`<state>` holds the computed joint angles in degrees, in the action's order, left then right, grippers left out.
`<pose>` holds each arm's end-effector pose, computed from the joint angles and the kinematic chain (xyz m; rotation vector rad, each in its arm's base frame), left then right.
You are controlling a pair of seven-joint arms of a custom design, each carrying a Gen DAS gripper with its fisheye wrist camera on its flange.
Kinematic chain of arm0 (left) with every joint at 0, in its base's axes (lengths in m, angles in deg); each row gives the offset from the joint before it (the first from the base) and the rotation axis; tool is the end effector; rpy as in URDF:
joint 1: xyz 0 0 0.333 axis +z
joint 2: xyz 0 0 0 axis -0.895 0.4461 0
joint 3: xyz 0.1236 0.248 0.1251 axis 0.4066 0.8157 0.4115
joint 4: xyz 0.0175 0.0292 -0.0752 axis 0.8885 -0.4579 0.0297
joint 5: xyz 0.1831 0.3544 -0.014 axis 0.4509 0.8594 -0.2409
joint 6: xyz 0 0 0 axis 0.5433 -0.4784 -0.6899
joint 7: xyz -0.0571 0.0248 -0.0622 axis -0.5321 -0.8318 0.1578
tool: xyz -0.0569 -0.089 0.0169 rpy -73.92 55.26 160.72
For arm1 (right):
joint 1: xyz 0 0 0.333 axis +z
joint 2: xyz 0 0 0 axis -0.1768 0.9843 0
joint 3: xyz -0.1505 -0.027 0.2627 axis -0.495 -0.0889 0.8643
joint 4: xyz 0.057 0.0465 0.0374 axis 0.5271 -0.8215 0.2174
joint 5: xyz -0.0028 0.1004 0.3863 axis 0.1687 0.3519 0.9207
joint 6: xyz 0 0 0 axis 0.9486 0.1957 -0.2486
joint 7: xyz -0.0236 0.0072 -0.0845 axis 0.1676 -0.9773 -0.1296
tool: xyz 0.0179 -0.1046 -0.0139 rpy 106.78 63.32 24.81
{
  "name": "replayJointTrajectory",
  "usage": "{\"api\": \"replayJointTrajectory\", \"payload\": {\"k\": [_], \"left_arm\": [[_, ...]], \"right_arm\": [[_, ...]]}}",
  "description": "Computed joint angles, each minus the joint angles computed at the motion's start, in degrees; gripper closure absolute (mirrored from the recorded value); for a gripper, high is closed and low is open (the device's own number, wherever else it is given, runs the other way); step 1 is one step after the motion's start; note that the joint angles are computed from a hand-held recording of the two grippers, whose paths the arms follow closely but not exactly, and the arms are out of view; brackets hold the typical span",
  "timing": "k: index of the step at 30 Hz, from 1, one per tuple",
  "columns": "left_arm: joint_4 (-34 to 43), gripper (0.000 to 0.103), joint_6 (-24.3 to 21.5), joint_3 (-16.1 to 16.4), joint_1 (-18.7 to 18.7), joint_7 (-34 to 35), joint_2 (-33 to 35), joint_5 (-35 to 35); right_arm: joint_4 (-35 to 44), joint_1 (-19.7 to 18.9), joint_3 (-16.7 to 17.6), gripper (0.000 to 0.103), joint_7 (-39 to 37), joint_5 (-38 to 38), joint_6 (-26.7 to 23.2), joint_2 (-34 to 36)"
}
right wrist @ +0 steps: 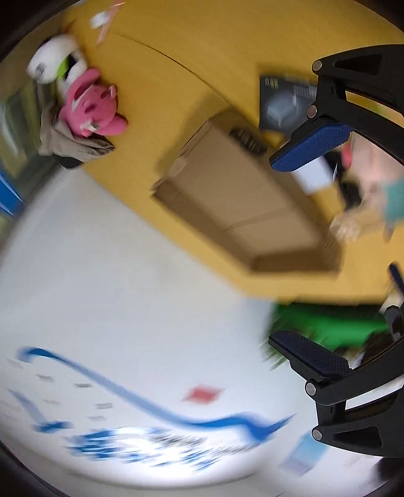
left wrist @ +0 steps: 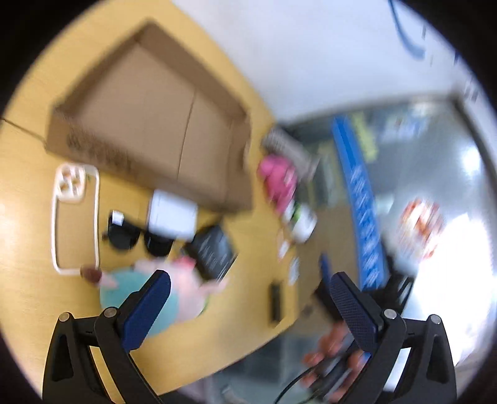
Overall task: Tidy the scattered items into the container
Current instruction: 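Grasp the plush pig with the right gripper and lift it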
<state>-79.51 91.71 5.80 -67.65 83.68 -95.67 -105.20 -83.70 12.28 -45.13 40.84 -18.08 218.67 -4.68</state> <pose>0.4109 -0.0716 0.6922 1.6142 -1.6499 1.1240 0.4431 -0.0423 0.6532 -0.9221 1.6169 0.0569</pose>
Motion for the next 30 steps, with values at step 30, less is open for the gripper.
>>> {"api": "replayJointTrajectory", "payload": {"k": [30], "left_arm": [[-3.1,0.001,-13.3,-8.4,0.7,11.9,3.3,29.6]], "right_arm": [[-2.5,-6.8,10.8,0.002,-31.0,-42.6,-33.0,4.7]]}}
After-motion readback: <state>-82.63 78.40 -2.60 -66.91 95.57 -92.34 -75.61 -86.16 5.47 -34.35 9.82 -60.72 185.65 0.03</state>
